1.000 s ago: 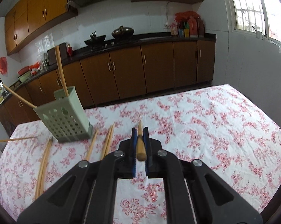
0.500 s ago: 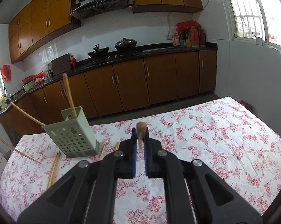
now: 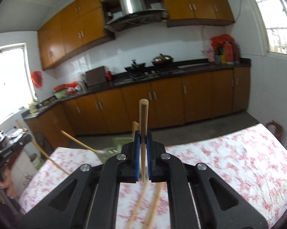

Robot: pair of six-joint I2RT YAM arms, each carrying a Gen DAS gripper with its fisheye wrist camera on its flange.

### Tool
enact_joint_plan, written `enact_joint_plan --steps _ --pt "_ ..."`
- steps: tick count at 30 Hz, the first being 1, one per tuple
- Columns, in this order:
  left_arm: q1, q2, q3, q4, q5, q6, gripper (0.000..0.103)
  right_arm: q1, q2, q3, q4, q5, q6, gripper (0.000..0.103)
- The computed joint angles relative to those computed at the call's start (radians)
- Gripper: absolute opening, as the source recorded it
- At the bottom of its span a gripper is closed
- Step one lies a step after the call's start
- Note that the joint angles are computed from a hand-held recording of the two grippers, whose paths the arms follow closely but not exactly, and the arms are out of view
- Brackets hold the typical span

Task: Organize utensils
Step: 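Insert both chopsticks into the green holder and open both tools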

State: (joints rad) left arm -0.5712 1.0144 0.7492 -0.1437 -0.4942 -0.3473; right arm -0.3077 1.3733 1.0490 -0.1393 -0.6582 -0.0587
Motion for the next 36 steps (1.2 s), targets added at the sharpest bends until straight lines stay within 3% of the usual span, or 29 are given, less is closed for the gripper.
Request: enact_joint_plan --steps 5,10,17,28,36 --pt "-0.056 0.092 0.109 0.062 -0.041 0.02 0.007 0.047 -0.017 0.046 0.029 -0.01 0.06 0.008" --pt "-0.068 0.194 0.205 0.166 -0.096 0.064 0.007 0.104 0.018 0.09 0.101 0.051 0.121 0.008" --pt "-0.027 0.329 0.228 0.351 -0.132 0.065 0.007 0.166 0.109 0.125 0.19 0.127 0.158 0.008" --pt "0.03 0.456 0.225 0.363 -0.06 -0.012 0.007 0.223 0.279 0.199 0.169 0.181 0.155 0.008" --pt "0.037 0.451 0.227 0.32 -0.025 -0.03 0.007 0.229 0.269 0.168 0.184 0.194 0.151 0.012"
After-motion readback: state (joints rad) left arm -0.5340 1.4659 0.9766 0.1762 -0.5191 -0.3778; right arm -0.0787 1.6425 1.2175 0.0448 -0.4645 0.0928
